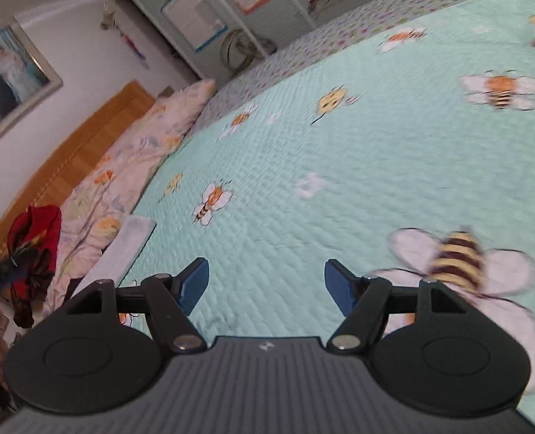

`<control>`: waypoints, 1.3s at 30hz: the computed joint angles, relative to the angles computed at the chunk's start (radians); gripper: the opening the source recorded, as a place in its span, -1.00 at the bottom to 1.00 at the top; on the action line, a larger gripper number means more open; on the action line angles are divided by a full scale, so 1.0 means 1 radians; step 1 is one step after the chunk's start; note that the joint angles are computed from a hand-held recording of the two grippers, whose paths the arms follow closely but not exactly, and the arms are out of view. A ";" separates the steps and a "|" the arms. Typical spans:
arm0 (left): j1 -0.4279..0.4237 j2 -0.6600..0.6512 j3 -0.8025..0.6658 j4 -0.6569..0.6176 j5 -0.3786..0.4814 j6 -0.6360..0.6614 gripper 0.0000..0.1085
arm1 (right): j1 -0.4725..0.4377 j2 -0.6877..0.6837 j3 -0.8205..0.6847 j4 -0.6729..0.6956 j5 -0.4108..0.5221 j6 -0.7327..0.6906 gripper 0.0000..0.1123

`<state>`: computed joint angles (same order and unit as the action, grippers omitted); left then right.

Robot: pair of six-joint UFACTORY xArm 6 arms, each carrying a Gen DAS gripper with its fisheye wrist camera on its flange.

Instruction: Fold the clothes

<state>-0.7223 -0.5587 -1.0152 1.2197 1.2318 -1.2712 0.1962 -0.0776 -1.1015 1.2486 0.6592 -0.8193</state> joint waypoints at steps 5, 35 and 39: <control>-0.226 0.188 -0.174 0.193 0.080 -0.006 0.89 | -0.104 -0.067 0.068 0.123 0.063 -0.138 0.29; -0.004 0.869 -0.711 -0.637 -0.540 0.519 0.89 | -0.505 0.122 0.080 0.345 0.257 -0.250 0.41; 0.001 0.930 -0.769 -0.658 -0.541 0.544 0.89 | -0.515 0.143 0.079 0.353 0.267 -0.260 0.41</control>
<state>-0.7210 0.3713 -1.7841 0.5618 0.6913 -0.7271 -0.3183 0.0655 -1.0229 1.6018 0.9265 -1.0789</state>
